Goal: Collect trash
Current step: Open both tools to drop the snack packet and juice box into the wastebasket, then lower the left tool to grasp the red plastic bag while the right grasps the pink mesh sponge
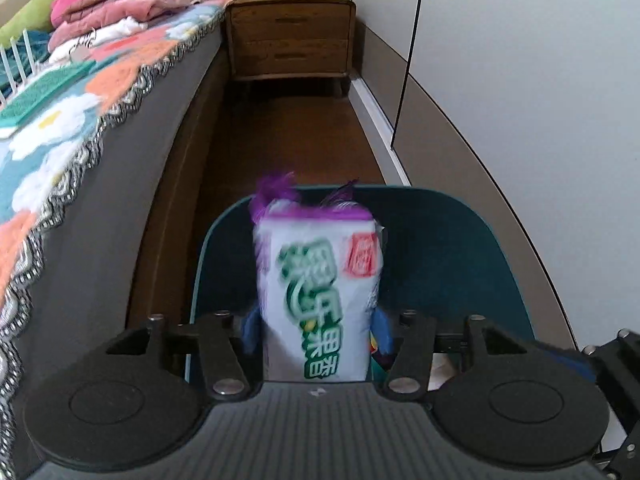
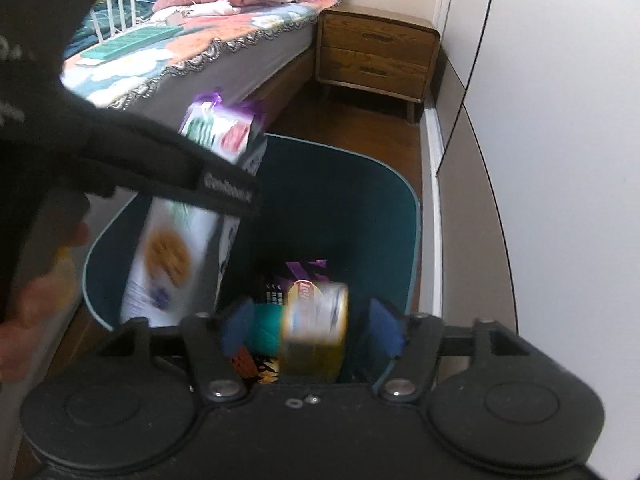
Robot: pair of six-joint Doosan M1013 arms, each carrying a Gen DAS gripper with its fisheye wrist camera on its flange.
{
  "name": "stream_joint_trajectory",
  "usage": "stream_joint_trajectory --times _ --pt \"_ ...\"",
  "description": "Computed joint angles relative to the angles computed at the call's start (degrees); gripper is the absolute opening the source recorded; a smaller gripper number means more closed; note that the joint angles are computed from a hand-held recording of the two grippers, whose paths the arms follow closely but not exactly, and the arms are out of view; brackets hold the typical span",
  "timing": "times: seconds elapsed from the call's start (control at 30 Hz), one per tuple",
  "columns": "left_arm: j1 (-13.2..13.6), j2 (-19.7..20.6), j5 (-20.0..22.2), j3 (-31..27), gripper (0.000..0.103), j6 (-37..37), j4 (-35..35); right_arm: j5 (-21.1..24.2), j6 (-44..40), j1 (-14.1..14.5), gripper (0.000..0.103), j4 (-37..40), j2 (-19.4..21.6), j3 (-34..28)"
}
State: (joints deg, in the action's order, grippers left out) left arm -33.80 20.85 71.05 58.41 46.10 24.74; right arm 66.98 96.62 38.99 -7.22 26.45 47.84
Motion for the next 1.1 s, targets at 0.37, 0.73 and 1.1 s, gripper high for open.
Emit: stream_joint_trajectory --times 0.37,0.73,1.1 --pt "-2.09 -2.9 1.51 1.91 0.065 -0.13 2.21 0.04 -0.99 0.38 0.078 -0.35 -1.5 0.19" --pt "-5.61 -7.06 6.3 2.18 0.065 -0.95 4.06 1.75 0.43 1.57 0.081 -1.49 -6.01 2.03" --pt "-10.08 -12.47 8.46 4.98 0.078 -6.35 4.67 1.57 5.06 2.29 0.089 0.34 -11.78 6.35"
